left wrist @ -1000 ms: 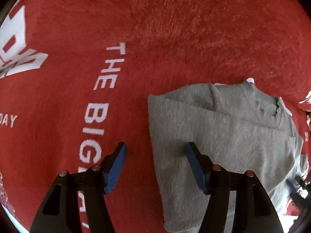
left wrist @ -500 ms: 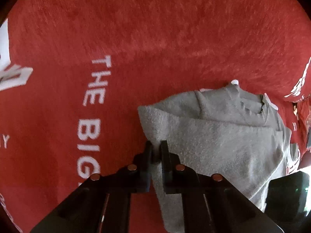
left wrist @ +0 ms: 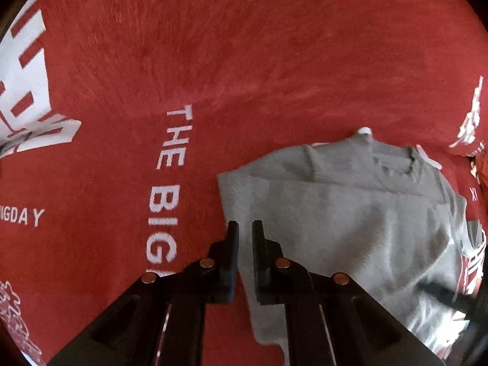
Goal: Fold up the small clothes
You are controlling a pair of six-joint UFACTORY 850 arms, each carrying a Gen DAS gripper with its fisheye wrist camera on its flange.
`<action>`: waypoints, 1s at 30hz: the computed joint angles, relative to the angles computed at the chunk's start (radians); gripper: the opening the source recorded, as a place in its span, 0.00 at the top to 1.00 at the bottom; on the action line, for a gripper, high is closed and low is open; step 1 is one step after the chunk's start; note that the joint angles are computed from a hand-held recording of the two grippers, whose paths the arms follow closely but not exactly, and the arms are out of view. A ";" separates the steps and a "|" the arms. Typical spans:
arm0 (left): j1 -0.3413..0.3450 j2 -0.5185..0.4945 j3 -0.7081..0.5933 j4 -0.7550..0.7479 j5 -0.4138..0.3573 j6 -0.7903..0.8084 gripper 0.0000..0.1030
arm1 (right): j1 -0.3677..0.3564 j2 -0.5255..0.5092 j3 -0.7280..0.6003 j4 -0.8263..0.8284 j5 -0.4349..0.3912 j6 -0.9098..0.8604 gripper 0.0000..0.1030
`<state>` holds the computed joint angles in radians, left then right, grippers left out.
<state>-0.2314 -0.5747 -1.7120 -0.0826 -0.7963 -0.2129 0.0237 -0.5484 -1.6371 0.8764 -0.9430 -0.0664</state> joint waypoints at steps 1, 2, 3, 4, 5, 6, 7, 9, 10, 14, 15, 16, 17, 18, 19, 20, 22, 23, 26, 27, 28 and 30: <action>-0.006 0.009 0.011 0.010 0.003 -0.010 0.90 | -0.026 0.020 0.017 -0.050 0.027 0.043 0.50; -0.014 0.014 0.021 0.023 0.006 -0.023 0.90 | -0.059 0.035 0.032 -0.091 0.051 0.095 0.50; -0.016 0.022 0.033 0.036 0.002 -0.034 0.90 | -0.079 0.037 0.037 -0.110 0.063 0.134 0.50; -0.023 0.015 0.028 0.050 -0.008 -0.051 0.90 | -0.099 0.039 0.045 -0.117 0.072 0.168 0.48; -0.026 0.013 0.032 0.059 -0.017 -0.066 0.90 | -0.122 0.036 0.053 -0.099 0.085 0.191 0.49; -0.030 0.009 0.034 0.064 -0.025 -0.080 0.90 | -0.144 0.038 0.062 -0.073 0.084 0.180 0.54; -0.032 0.008 0.033 0.071 -0.031 -0.091 0.90 | -0.142 0.012 0.029 -0.072 0.086 0.185 0.85; -0.041 0.016 0.056 0.113 -0.022 -0.126 0.90 | -0.122 -0.039 -0.078 -0.156 0.074 0.122 0.93; -0.045 0.017 0.062 0.137 -0.024 -0.142 0.90 | -0.114 -0.044 -0.108 -0.195 0.082 0.060 0.93; -0.055 0.024 0.080 0.201 -0.022 -0.191 0.90 | -0.111 -0.082 -0.188 -0.352 0.027 -0.012 0.93; -0.055 0.023 0.076 0.208 -0.032 -0.200 0.90 | -0.123 -0.104 -0.202 -0.386 -0.029 0.041 0.92; -0.053 0.020 0.067 0.210 -0.049 -0.208 0.90 | -0.147 -0.106 -0.187 -0.383 -0.062 0.054 0.92; -0.050 0.020 0.060 0.206 -0.066 -0.213 0.90 | -0.163 -0.087 -0.142 -0.348 -0.053 0.068 0.92; -0.048 0.022 0.057 0.205 -0.074 -0.215 0.90 | -0.172 -0.069 -0.120 -0.354 -0.048 0.082 0.91; -0.046 0.027 0.055 0.203 -0.083 -0.218 0.90 | -0.173 -0.055 -0.112 -0.402 -0.050 0.108 0.88; -0.043 0.034 0.054 0.193 -0.090 -0.216 0.90 | -0.174 -0.034 -0.098 -0.453 -0.044 0.131 0.86; -0.043 0.044 0.054 0.175 -0.091 -0.204 0.90 | -0.184 -0.010 -0.081 -0.451 -0.031 0.122 0.84; -0.046 0.048 0.052 0.169 -0.089 -0.196 0.90 | -0.192 0.003 -0.077 -0.443 -0.024 0.093 0.84; -0.063 0.035 0.028 0.148 -0.090 -0.172 0.90 | -0.180 -0.016 -0.125 -0.454 0.001 0.017 0.84; -0.070 0.025 0.017 0.142 -0.093 -0.170 0.90 | -0.180 -0.030 -0.146 -0.452 -0.004 -0.002 0.84; -0.078 0.012 0.006 0.139 -0.102 -0.175 0.90 | -0.155 -0.067 -0.196 -0.455 -0.012 0.014 0.84; -0.091 -0.008 -0.003 0.146 -0.127 -0.182 0.90 | -0.109 -0.129 -0.275 -0.490 -0.029 0.050 0.84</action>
